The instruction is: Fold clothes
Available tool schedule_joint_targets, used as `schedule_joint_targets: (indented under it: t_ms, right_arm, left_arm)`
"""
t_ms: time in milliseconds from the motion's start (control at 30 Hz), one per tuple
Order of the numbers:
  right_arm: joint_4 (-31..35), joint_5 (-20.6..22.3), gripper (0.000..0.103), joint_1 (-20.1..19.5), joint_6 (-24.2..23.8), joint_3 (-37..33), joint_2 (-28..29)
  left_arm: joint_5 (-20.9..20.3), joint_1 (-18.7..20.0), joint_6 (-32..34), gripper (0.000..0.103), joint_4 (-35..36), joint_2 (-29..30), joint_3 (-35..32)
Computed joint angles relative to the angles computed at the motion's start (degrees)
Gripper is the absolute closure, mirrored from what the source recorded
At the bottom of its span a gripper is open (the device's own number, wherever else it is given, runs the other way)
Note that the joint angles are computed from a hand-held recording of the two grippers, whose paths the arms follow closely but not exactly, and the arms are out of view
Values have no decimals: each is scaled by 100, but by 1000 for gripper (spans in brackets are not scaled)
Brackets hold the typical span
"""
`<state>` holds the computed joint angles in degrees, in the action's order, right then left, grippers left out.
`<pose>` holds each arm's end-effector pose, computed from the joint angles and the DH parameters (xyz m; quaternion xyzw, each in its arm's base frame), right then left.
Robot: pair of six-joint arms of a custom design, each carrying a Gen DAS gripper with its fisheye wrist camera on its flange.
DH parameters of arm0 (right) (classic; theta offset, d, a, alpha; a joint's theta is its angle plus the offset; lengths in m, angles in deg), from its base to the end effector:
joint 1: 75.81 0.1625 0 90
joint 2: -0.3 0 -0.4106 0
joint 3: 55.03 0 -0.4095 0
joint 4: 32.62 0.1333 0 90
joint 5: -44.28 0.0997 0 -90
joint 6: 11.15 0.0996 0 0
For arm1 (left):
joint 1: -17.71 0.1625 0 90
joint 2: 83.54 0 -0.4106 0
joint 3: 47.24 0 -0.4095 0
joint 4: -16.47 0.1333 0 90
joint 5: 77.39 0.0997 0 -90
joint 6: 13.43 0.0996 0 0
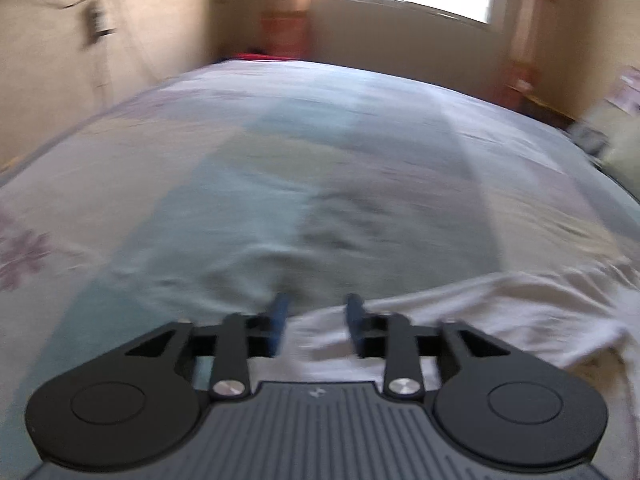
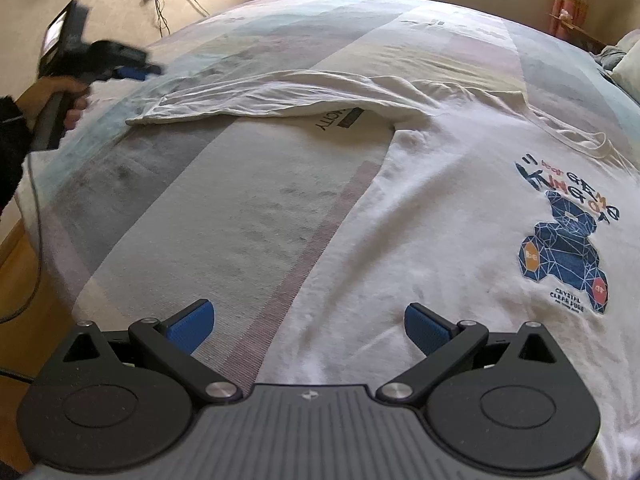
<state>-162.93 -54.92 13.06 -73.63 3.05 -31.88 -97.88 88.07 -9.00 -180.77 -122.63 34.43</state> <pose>0.1008 -0.8391 0.1319 0.4959 -0.8557 0.0643 0.1335 -0.0200 -0.7302 0.2195 -0.1534 0.7425 -0.4993 0.4193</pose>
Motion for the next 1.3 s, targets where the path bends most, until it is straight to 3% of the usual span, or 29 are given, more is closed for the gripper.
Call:
schedule_joint_targets:
  t_ms: [100,167,300,433,500,600,633,767,967,1067,1167,1300]
  right_arm:
    - [-86,-26,0,7,-46,46,-17]
    - [-135,-44,0,12,-26,33,-12]
    - [-214,-51,0,12,33,-60,30]
    - [-125,-44,0,-30,189,-304,160]
    - [-85,-43,0,-48,284,-412,225]
    - [-33,-44,0,-72,449,-553,320]
    - [-15,-43,0,-80,503,-600,351]
    - [-6,27,0,-79,539,-574,333]
    - [-101,-38,0,-79,500,-570,328]
    - [-112,-72,0,-100,504,-629,353]
    - [-50,-91,0,-132,543,-744,414]
    - [108,-46,0,-185,643,-909,496]
  left_arm:
    - [-805,86,-97,60,536,305,-452]
    - [-1014,154,28,59,839,618,-879]
    - [-714,244,432,59,890,962,-1188]
    - [-423,244,573,56,39,535,-196]
    - [-324,222,36,50,143,145,391]
    - [-190,117,-655,57,866,-181,613]
    - [-130,64,-546,57,899,-136,491]
    - [-978,-21,507,45,520,439,-545]
    - [-1921,61,1102,44,1994,2134,-3382]
    - [-2146,126,982,44,2629,2701,-4313]
    - [-1980,127,790,45,2814,2715,-4191]
    - [-1712,-10,1410,44,1735,2371,-3322]
